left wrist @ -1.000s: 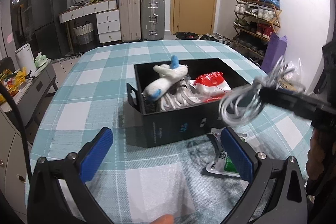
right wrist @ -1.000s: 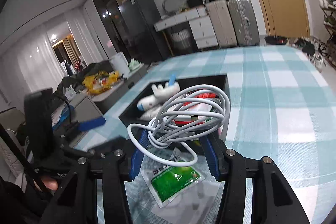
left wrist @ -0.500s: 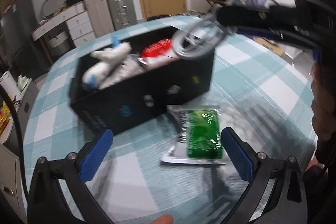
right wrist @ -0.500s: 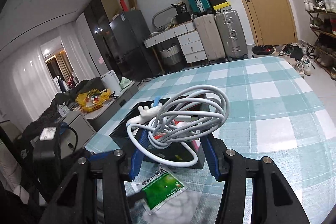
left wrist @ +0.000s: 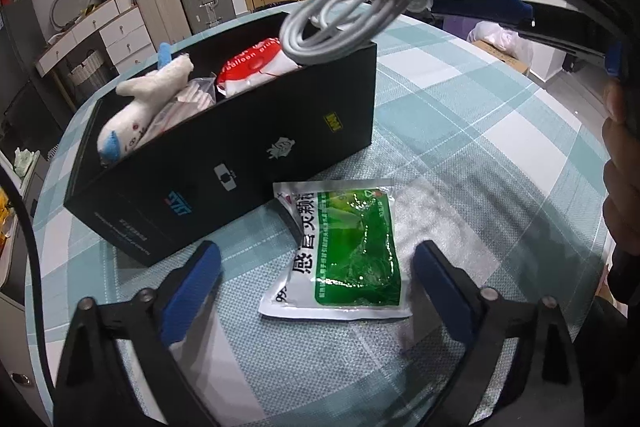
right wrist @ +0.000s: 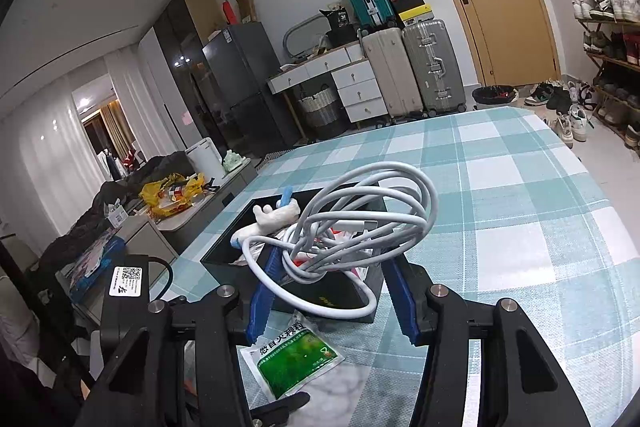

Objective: Organize soft objects
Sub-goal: 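Lift and carry the cable coil and green packet over the black box with both grippers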

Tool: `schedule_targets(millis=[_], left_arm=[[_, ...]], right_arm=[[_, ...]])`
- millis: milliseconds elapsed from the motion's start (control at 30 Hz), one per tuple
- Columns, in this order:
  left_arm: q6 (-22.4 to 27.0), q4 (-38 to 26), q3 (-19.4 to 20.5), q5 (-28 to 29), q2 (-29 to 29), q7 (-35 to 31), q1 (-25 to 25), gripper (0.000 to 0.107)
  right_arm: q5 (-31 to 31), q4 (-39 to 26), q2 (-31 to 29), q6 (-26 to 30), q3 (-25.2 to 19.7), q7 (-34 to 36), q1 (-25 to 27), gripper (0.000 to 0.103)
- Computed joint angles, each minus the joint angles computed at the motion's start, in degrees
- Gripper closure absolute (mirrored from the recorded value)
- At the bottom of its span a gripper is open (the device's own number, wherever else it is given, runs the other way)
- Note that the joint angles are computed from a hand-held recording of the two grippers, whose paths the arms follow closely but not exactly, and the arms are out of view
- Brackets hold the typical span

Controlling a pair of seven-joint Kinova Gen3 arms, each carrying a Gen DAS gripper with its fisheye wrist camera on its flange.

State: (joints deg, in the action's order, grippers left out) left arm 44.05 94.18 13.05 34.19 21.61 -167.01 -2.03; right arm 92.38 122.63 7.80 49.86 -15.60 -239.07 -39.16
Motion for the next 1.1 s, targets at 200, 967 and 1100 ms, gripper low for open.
schedule_targets(millis=[200, 967, 1100], left_arm=[[5.9, -1.6, 1.0, 1.2, 1.4, -1.1, -2.1, 0.05], [13.8, -2.7, -2.2, 12.4, -0.2, -7.8, -7.8, 0.07], [13.8, -2.5, -3.1, 15.3, -0.8, -9.3, -9.1, 0.07]], right_arm=[[-0.1, 0.1, -0.2, -0.1, -0.1, 0.1, 0.0, 0.052], [0.5, 0.1, -0.4, 2.7, -0.6, -1.0, -1.0, 0.052], [0.8, -0.1, -0.2, 3.6, -0.6, -1.3, -1.3, 0.052]])
